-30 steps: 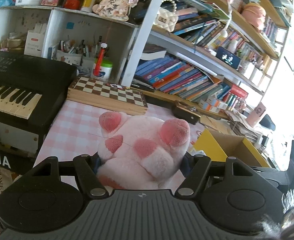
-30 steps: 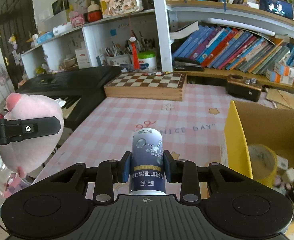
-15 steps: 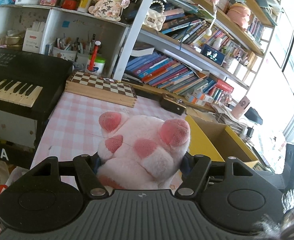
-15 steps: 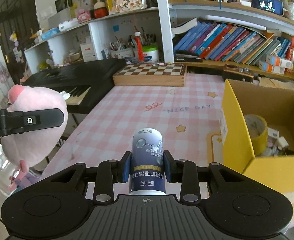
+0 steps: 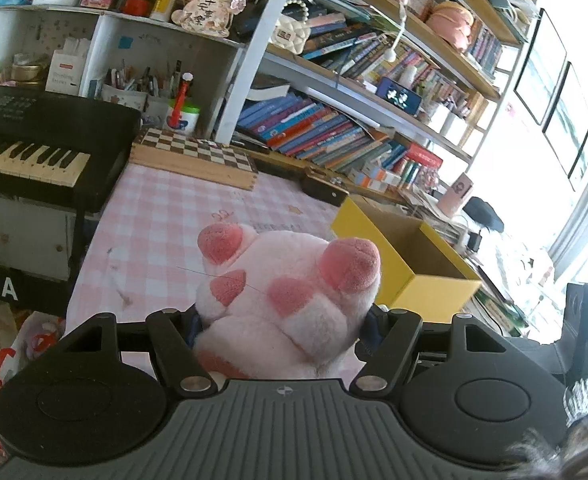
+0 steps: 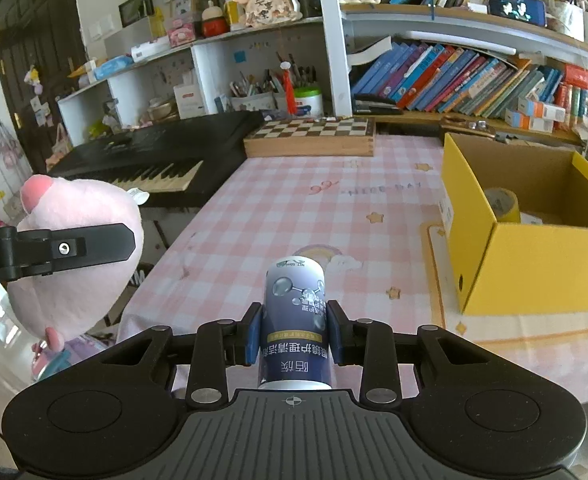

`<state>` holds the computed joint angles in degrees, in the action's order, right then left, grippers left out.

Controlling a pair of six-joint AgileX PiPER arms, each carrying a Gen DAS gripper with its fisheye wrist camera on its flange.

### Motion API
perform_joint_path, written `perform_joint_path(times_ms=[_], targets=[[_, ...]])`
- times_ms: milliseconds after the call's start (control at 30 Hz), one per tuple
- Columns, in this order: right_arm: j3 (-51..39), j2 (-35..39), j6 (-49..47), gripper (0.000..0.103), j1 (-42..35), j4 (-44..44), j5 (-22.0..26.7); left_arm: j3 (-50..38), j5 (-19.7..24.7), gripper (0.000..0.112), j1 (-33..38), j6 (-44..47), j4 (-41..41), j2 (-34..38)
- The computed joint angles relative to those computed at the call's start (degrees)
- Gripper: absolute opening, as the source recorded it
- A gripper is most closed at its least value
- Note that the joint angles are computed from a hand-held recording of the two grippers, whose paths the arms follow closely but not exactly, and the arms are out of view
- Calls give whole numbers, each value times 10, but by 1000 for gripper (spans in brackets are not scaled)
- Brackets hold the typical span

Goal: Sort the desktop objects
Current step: 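Carry the pink pig and spray bottle with both tools over the yellow box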

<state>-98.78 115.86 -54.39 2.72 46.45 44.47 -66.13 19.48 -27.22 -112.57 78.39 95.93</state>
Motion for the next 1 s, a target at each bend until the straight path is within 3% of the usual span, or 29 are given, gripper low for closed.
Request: perform_joint_path(times_ms=[300, 633, 1000], targets=[[122, -76, -35, 33, -11, 30, -34, 52, -3, 67, -34, -36, 34, -37], [192, -125, -39, 33, -29, 29, -53, 65, -34, 67, -48, -61, 57, -39], [232, -150, -25, 33, -62, 23, -68, 31, -87, 67, -50, 12, -2, -5]])
